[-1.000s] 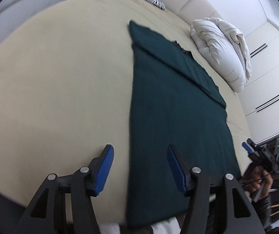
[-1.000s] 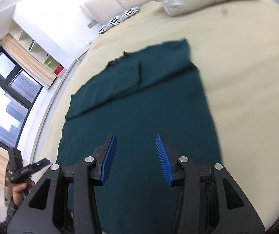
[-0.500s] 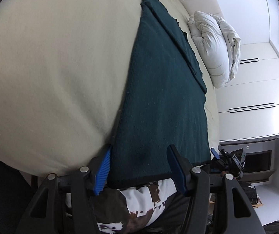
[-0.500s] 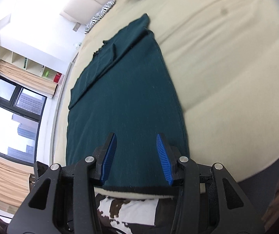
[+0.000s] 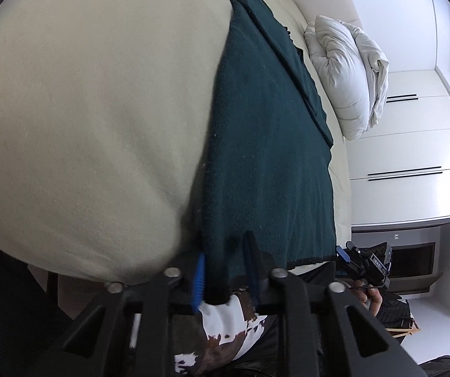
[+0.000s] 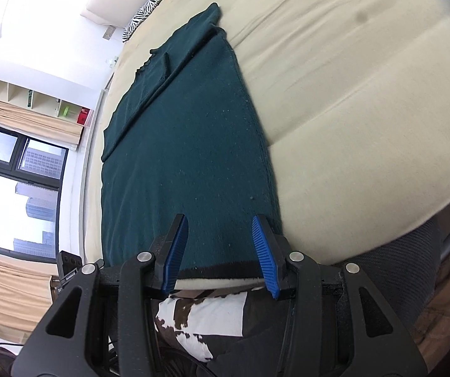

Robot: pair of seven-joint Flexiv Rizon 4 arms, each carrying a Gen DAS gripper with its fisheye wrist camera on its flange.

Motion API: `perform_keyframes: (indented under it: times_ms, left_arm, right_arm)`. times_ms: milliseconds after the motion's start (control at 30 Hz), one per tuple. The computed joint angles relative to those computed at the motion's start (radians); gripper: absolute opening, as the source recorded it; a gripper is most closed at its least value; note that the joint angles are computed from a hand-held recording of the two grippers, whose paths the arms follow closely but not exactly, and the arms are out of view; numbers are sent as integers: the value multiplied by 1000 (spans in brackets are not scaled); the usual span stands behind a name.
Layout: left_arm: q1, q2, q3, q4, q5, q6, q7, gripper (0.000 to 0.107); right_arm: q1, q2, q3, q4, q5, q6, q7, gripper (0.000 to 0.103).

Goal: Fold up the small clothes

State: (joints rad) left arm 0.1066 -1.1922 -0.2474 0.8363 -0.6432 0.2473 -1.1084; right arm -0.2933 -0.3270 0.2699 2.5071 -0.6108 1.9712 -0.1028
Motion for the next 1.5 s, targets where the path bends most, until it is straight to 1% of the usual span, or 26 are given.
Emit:
perform_keyframes:
  times_ms: [33,67,133,200,233,300,333,367,467,500,567,633,667,700,733,767,833,867,900,1067,1133,1233,1267,1333,1433,1500]
  left_arm:
    - [-1,1,1,0,2,2,3,11]
    - [0,4,1,5,3,5,8,9]
    - [1,12,2,17,5,15,19,9]
    - [1,17,2,25,5,21,27,8]
    - [1,16,3,24,6,23,28,8]
    - [3,19,1,31,4,27,36,8]
    - [4,19,2,31,5,28,38,8]
    - [2,20,3,33,6,30,38,8]
    - [1,22,5,36,10,33,44,8]
    - [1,28,5,46,8,40,47,8]
    - [1,38,4,67,5,54,51,7]
    - [3,46,3,82,1,63,58,7]
    - [4,48,2,86,-1,67,59,7]
    - [6,50,1,92,-4,70,62,7]
    - [7,51,1,95,-6,72,64,7]
    - [8,51,0,97,-8,74,64,7]
    - [7,54,0,104,-10,80,66,7]
    - [8,51,1,97,-9,75,66,7]
    - [8,50,1,96,-8,75,67,7]
    - [18,82,-14,149,-32,121,108,6]
    - [25,93,-26,167,-58,135,116,6]
    - [39,94,-54,170,-109,134,119,6]
    - [42,92,-62,165,-126,132,120,6]
    - [44,84,-76,146,-155,128,114,6]
    - [49,66,-106,115,-209,123,101,6]
    - [46,38,-129,66,-248,123,81,6]
  right_arm:
    - [-14,4,7,4,-12,-7,11,41]
    - [-36,-1,19,3,-33,-3,23,41]
    - [-80,1,39,4,-85,-20,59,39]
    - [-90,3,38,9,-98,-15,70,39]
    - [-113,4,48,7,-128,-28,91,39]
    - [-183,22,88,3,-195,-96,147,39]
    - [-190,22,91,9,-183,-84,141,39]
    - [-218,15,110,9,-194,-78,144,39]
    - [-397,-61,226,-29,-385,-98,227,39]
    - [-435,-88,256,-42,-426,-107,243,39]
    - [-447,-117,273,-53,-438,-106,243,39]
    - [-401,-127,241,-49,-395,-72,221,39]
    - [-370,-127,217,-44,-372,-51,211,37]
    - [-344,-127,193,-40,-360,-36,204,32]
    - [-319,-122,169,-35,-345,-21,204,30]
    - [-280,-117,137,-22,-309,10,189,27]
    - [-230,-110,90,-2,-267,54,173,21]
    - [-216,-108,74,4,-266,64,172,16]
    - [-203,-106,59,6,-268,67,175,8]
    - [-93,-70,-25,18,-208,86,141,6]
    - [-69,-61,-44,18,-189,99,126,6]
    - [5,-41,-79,13,-88,135,67,6]
    - [32,-35,-90,8,-48,150,43,6]
    - [58,-19,-103,-15,-20,138,18,6]
    - [82,-16,-109,-65,11,134,-8,6]
    - [91,-26,-111,-104,30,138,-21,6]
